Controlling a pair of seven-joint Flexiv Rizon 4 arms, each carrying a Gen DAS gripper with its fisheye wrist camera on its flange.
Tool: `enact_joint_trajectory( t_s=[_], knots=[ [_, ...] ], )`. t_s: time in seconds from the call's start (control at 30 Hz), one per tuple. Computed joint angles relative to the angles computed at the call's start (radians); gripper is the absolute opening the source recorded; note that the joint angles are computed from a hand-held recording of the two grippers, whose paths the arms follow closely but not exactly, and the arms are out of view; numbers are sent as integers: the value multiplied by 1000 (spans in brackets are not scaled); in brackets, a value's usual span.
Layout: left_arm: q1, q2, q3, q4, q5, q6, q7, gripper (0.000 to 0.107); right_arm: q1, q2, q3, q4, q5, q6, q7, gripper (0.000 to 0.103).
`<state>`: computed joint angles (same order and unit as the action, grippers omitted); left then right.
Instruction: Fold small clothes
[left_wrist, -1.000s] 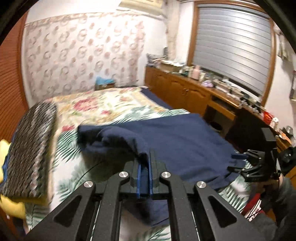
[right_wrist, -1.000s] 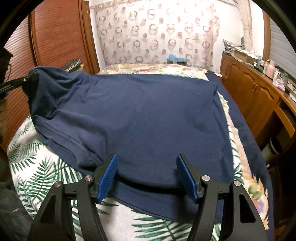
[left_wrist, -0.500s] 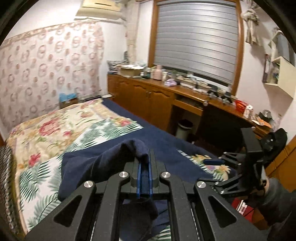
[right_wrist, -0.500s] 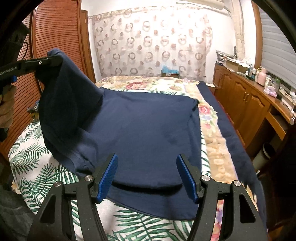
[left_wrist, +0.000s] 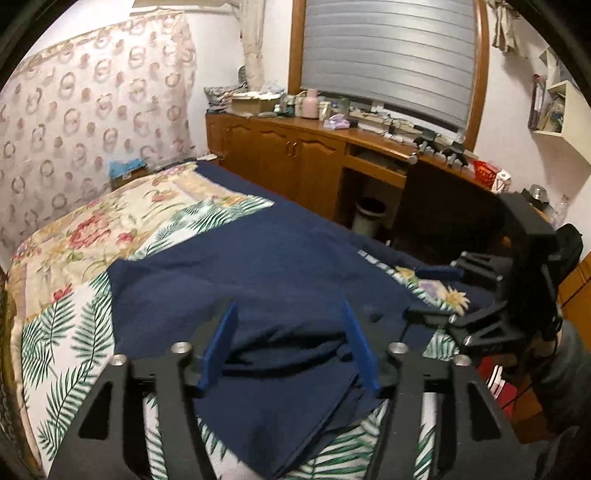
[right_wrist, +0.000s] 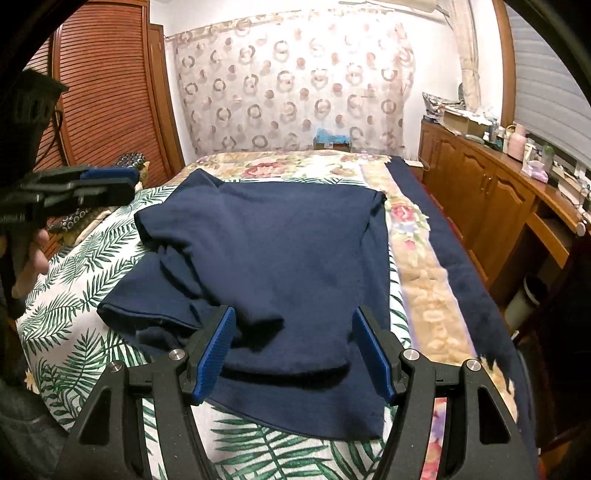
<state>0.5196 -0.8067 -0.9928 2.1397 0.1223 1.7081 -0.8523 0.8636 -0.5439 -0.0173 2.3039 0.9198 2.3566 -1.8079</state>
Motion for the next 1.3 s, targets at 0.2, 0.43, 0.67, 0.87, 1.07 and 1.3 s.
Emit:
enact_joint_trajectory(
  t_s=[0.2, 0.43, 0.67, 0.87, 1.07, 1.3],
  knots=[
    [6, -23, 58, 17, 26, 89, -35, 69, 4, 4, -37, -37, -47, -79, -22, 68],
    [13, -60, 134, 20, 75, 141, -122, 69, -21, 1, -65, -42, -201, -162, 29, 68],
    [22, -86, 170, 24, 115, 170, -186, 69, -7, 10, -143, -34, -332, -265, 85, 68],
    [15, -85, 184, 17, 140, 188, -215, 69, -29, 30, -160, 6, -432, -270, 152, 67],
    [4, -84, 214, 19, 171, 216, -236, 69, -71, 11, -131, 10, -516, -266, 221, 53],
    [-1, -83, 230, 18, 186, 221, -247, 69, 5, 2, -181, 32, -476, -193, 186, 18]
  ],
)
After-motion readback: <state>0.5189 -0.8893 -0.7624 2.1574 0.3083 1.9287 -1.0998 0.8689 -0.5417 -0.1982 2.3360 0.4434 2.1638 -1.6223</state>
